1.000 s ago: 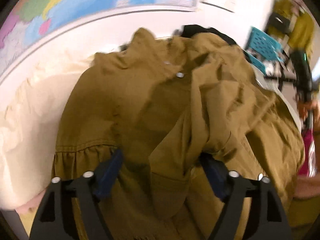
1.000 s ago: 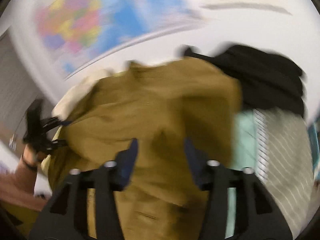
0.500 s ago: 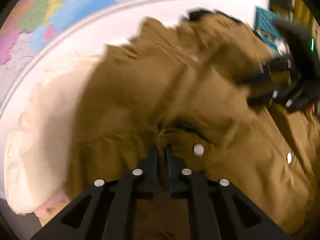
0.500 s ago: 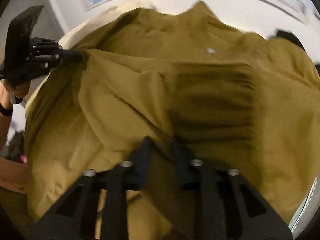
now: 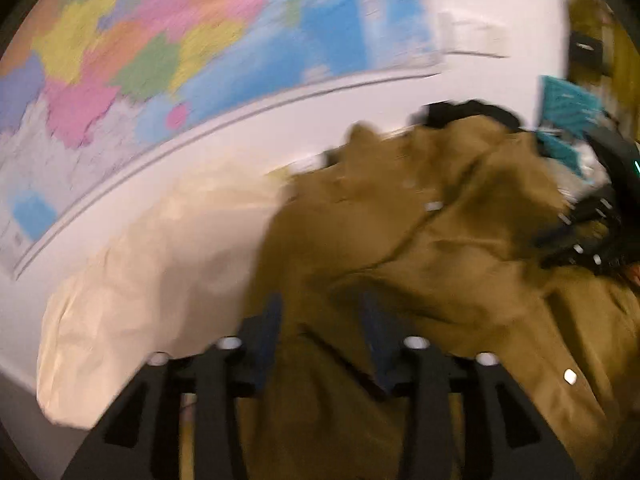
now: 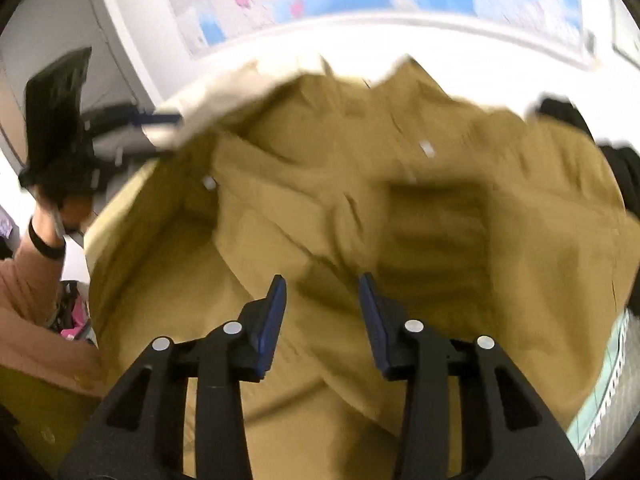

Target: Fold large clothes

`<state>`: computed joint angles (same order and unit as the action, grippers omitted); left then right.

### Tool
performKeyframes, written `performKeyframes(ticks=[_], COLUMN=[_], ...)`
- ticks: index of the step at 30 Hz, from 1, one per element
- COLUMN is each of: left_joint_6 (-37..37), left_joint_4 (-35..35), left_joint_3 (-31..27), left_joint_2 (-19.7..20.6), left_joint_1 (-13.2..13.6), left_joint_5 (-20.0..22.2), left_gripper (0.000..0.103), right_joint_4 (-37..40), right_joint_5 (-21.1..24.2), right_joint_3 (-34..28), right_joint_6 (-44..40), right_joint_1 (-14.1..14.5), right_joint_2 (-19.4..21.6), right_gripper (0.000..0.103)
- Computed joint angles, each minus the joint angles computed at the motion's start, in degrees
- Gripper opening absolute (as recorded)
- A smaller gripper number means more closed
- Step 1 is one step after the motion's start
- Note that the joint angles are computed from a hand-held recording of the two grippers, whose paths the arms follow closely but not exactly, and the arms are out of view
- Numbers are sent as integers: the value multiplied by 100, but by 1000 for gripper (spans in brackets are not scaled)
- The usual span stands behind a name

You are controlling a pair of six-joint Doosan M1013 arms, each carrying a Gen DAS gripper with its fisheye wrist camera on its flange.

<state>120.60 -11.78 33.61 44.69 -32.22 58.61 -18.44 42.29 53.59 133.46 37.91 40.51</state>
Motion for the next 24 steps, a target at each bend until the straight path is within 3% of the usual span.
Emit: performKeyframes(ticks=[3, 4, 8, 9, 13, 15, 16, 20, 22, 24], left_joint_6=[790, 795, 275, 186, 11, 55, -11, -321, -403, -480], left_joint_4=[-624, -506, 132, 245, 509, 547, 802, 1801, 1890, 1730], left_joint_3=[315, 394, 393, 447, 920, 1171, 1372, 2044, 2211, 2269], left_joint_2=[-144, -181, -90, -107, -324, -459, -553, -868, -938, -987], left_joint_1=[-29, -80, -195, -201, -184, -165, -194, -268, -242, -172], left_joint_5=[74, 63, 211, 201, 94, 19, -62, -405, -435, -478], left_gripper=[59, 59, 59, 63, 78, 88, 88, 86, 74, 58], right_joint_4=[385, 472, 339, 255, 60, -84, -188, 35, 477, 580], right_joint_5=[224, 299, 1388, 1542, 1420, 1205, 1106, 594, 605, 949], right_joint_3=[-652, -755, -1722, -1858, -1836, -1653, -1572, -1482, -1762, -2244], right_joint_6=[-286, -374, -380, -264, 110, 172, 153, -453, -968, -1247], right_joint_1=[-88, -107, -159, -181, -204, -167, -131, -37, -39, -23], right_joint_2=[415, 482, 1093, 1190, 1144, 1009, 941, 841, 992, 1260], right_gripper=[38, 38, 36, 29, 30, 46, 48, 48, 48, 46])
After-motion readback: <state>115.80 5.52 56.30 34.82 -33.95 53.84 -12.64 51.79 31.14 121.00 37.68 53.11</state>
